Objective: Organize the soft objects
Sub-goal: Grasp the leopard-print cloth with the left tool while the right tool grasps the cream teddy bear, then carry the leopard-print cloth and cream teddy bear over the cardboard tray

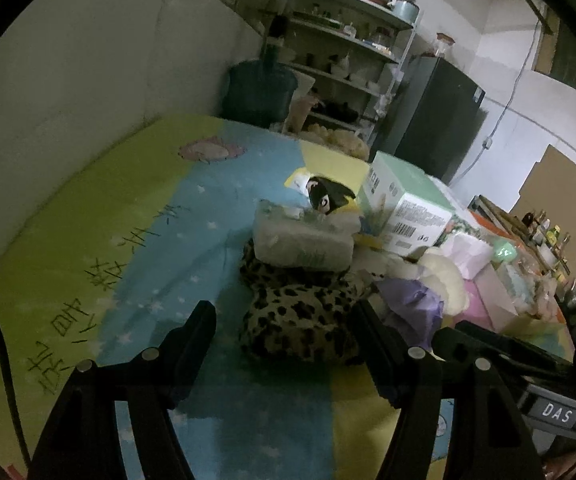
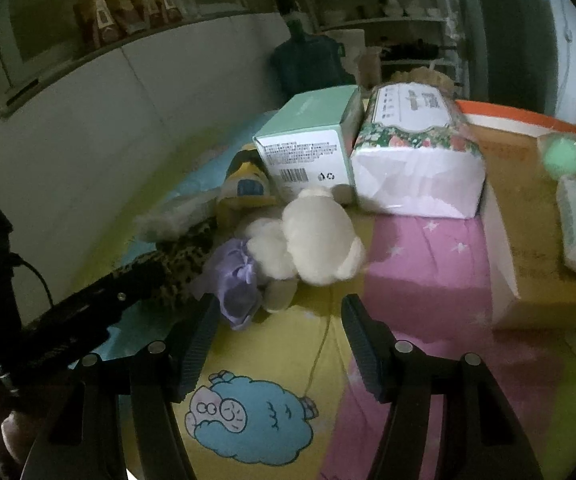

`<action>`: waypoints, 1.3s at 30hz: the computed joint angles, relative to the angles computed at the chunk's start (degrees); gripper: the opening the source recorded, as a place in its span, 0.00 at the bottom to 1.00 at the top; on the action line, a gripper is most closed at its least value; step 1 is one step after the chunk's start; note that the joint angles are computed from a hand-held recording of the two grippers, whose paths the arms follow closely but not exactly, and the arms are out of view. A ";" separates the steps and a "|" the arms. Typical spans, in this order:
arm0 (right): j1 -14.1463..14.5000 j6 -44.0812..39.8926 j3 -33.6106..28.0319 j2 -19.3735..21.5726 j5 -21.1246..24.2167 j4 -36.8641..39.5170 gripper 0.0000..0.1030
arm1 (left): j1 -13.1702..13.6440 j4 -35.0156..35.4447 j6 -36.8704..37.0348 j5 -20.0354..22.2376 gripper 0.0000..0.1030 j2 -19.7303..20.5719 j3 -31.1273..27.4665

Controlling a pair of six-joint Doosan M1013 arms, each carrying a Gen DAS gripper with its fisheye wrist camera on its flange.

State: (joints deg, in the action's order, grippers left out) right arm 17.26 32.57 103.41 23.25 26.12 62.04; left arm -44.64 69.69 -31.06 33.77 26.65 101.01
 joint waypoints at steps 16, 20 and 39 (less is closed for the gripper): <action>0.15 1.48 -3.14 2.57 3.03 3.00 0.62 | 1.47 0.22 3.80 -7.04 0.28 -0.10 0.32; 0.57 3.19 -3.44 2.72 2.89 1.73 0.32 | 1.76 1.83 2.13 -8.82 0.21 -0.30 0.86; -0.31 -9.52 1.82 -1.98 0.09 12.98 0.29 | -0.77 11.56 -7.15 -6.33 0.17 -3.04 3.25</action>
